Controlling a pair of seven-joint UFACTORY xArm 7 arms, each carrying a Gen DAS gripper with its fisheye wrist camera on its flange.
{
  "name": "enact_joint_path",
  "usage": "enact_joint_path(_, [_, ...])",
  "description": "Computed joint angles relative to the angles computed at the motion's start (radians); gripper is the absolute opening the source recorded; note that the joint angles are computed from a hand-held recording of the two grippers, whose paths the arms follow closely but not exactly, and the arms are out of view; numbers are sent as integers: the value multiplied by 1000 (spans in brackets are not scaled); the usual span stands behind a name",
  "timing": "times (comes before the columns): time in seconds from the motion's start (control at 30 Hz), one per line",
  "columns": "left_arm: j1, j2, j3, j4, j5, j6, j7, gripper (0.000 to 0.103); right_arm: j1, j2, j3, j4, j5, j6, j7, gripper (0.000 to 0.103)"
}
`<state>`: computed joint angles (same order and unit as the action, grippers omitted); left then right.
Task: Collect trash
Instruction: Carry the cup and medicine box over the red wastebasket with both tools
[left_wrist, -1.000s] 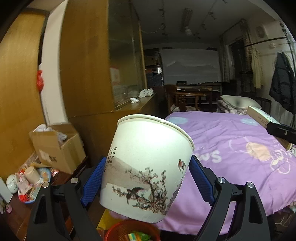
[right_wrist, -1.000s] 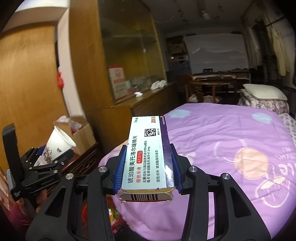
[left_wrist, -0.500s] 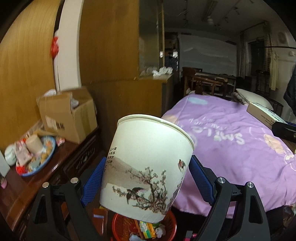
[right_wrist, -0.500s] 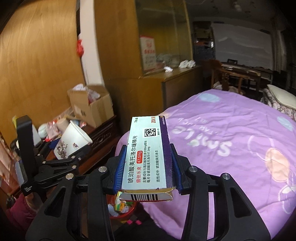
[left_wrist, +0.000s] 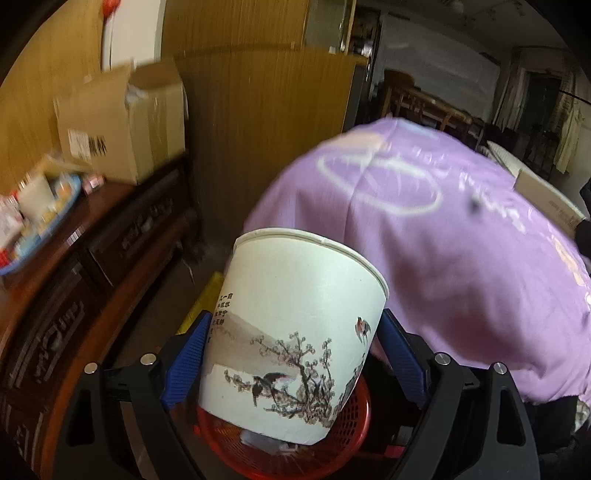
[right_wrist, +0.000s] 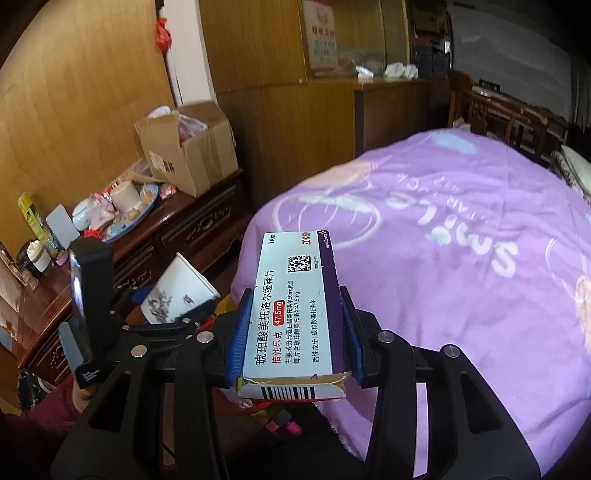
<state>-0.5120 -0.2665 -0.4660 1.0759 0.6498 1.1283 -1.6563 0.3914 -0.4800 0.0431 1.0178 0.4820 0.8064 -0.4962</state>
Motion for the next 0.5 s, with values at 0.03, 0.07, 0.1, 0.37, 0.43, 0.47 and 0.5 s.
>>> enact_joint_path(0.03, [0,-3,11,-18,-14,-26,1,88,-1,7,2,0,-4,2,4,44])
enact_joint_path(0.07, [0,-4,18,-33,-25,-49,-1,88,-3,14,5,2,-8,7,11,44])
enact_joint_path(0.1, [1,-4,24,-49,-38,-68,-5,88,-5,21,7,4,-11,13,17,44])
enact_joint_path(0.37, [4,0,28,-67,-86,-90,-9,97,-5,17,12,-5,-14,31,21,44])
enact_joint_path(0.43, [5,-1,26,-59,-91,-80,-10,97,-2,13,10,-6,-11,32,17,44])
enact_joint_path(0.47, [7,3,24,-51,-89,-74,-11,97,-2,9,9,-7,-10,33,16,44])
enact_joint_path(0.5, [7,3,19,-42,-85,-57,-11,97,-1,5,6,-9,-7,35,14,44])
